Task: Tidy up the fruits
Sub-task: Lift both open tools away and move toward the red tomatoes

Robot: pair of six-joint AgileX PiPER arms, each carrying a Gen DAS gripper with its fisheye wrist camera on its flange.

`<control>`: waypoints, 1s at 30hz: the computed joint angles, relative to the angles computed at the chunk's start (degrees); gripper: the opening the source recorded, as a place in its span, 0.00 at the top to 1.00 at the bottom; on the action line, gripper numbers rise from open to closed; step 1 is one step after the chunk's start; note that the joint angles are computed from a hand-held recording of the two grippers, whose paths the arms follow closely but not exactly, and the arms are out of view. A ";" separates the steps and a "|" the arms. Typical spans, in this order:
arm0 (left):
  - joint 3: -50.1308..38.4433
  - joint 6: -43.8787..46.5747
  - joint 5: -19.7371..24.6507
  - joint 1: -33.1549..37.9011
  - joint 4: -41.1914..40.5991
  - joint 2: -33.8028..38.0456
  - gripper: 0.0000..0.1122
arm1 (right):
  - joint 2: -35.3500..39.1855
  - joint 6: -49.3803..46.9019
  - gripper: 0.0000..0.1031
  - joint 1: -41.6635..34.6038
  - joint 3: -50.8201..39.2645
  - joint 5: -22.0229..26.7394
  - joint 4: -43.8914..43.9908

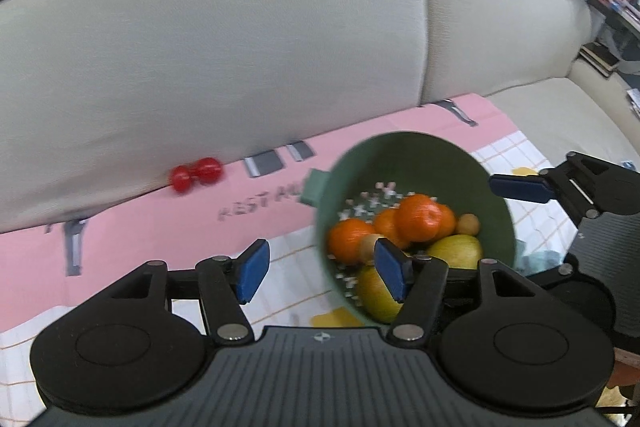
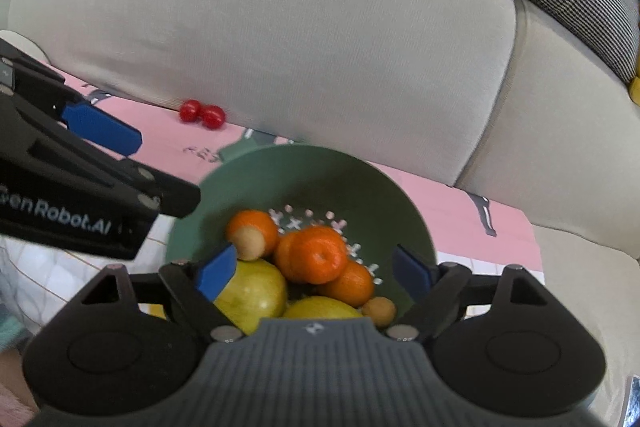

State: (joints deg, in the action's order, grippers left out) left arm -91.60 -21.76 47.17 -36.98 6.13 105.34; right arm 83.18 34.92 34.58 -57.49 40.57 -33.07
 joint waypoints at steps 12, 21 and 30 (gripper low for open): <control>3.43 -1.45 2.96 5.03 6.22 -4.05 0.37 | 5.92 -5.27 0.18 3.19 -9.00 -0.99 7.36; 3.72 -0.04 2.93 11.32 4.58 -4.01 0.36 | 12.57 -8.57 0.18 5.18 -16.86 -0.83 10.62; 6.80 1.25 -4.40 16.02 1.29 -3.70 0.36 | 19.24 -11.89 0.18 5.08 -23.16 -0.60 13.51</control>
State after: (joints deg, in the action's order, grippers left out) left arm -84.80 -20.51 42.78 -20.96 7.41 101.64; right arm 102.42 23.02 39.66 -80.65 39.98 -19.57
